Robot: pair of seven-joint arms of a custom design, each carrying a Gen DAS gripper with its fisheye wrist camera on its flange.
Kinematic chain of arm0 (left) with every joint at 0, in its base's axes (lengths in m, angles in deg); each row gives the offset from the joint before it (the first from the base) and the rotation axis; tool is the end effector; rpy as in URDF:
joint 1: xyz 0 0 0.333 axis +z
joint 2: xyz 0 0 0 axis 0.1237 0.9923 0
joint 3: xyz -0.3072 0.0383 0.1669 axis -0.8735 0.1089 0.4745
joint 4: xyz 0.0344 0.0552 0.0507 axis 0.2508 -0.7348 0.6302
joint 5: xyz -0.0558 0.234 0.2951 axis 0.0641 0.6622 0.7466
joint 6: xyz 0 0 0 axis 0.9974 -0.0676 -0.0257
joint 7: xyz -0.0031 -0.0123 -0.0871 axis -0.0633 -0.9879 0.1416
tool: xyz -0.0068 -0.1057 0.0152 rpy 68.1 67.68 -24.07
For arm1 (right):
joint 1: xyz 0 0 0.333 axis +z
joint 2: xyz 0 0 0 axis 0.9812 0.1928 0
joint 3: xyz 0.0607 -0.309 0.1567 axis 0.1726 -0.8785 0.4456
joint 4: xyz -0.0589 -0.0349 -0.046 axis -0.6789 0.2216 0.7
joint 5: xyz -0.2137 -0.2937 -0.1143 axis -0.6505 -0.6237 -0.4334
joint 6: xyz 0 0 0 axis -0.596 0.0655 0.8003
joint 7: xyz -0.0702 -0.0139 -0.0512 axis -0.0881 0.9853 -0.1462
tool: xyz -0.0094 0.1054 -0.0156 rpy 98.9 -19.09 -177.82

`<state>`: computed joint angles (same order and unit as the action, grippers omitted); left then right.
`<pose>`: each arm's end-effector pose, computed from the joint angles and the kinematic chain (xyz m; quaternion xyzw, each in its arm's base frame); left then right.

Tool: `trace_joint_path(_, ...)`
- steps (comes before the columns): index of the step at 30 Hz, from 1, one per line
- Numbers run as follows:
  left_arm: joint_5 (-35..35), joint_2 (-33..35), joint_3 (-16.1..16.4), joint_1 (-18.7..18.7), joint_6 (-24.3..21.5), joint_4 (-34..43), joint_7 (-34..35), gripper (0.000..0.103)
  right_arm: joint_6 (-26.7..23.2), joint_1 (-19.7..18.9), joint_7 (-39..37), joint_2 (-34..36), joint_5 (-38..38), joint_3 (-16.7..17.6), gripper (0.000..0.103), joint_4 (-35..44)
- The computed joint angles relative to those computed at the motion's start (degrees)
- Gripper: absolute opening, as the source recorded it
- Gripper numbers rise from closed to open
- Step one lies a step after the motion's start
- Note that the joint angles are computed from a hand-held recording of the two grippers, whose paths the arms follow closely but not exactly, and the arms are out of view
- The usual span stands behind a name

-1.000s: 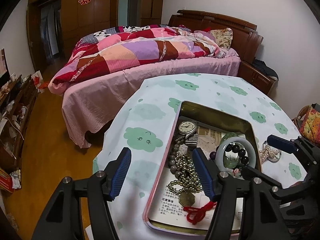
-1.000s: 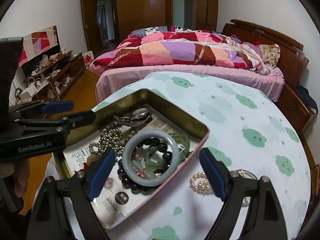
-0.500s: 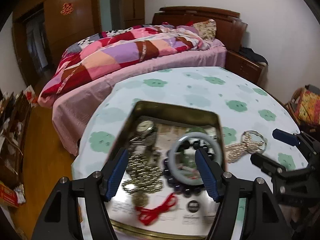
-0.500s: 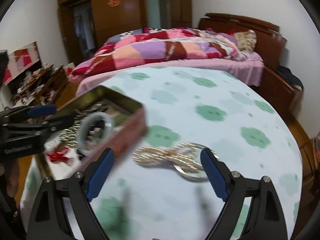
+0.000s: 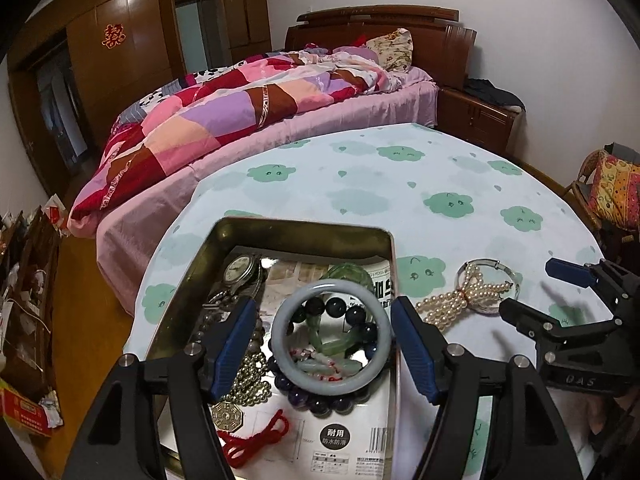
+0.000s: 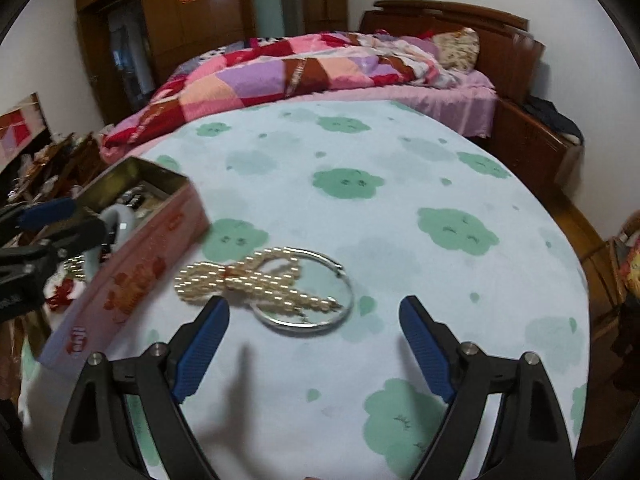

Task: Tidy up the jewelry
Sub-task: 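Move both open grippers to the pearl necklace and silver bangle, then grasp the pearl necklace with the left gripper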

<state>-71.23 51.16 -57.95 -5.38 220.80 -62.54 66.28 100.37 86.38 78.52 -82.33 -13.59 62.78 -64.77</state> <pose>0.4668 -0.2249 0.5595 -0.4916 0.7865 -0.2999 0.2234 0.4249 0.1748 0.5294 -0.6419 0.6788 -0.2366 0.2668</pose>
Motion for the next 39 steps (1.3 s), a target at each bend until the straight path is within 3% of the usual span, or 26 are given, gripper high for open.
trace_joint_path(4, -0.03, 0.27, -0.25, -0.43, 0.04, 0.54, 0.23, 0.07, -1.64, -1.05, 2.01, -0.08, 0.84, -0.36, 0.066, -0.2)
trace_joint_path(8, -0.09, 0.57, -0.58, -1.29, 0.4, 1.03, 0.91, 0.07, -3.35, -2.16, 4.2, 0.36, -0.63, -0.06, 0.056, 0.78)
trace_joint_path(12, -1.09, 1.08, -0.8, -2.54, 0.61, 1.61, 2.48, 0.07, -5.54, 0.08, 1.11, 2.29, 0.22, -1.48, 0.052, 2.6)
trace_joint_path(17, -4.84, 1.23, -0.2, -4.97, 0.4, 1.74, 7.02, 0.07, -7.58, 0.33, 0.35, 1.24, -0.37, -2.18, 0.037, 2.29)
trace_joint_path(30, -11.52, 3.02, -1.27, -9.78, -0.33, 2.29, 18.68, 0.07, -8.48, -0.96, -1.42, -4.78, 2.34, -3.17, 0.037, -2.83)
trace_joint_path(35, -9.62, 6.18, -3.04, -9.48, -1.78, 4.79, 18.21, 0.07, -8.66, -2.43, -1.85, -5.84, 1.56, -2.05, 0.038, -3.7)
trace_joint_path(39, -10.2, 9.19, -3.68, -9.37, -2.79, 7.57, 18.19, 0.069, -6.88, -2.29, -2.37, -6.18, 3.22, -3.01, 0.045, -4.71)
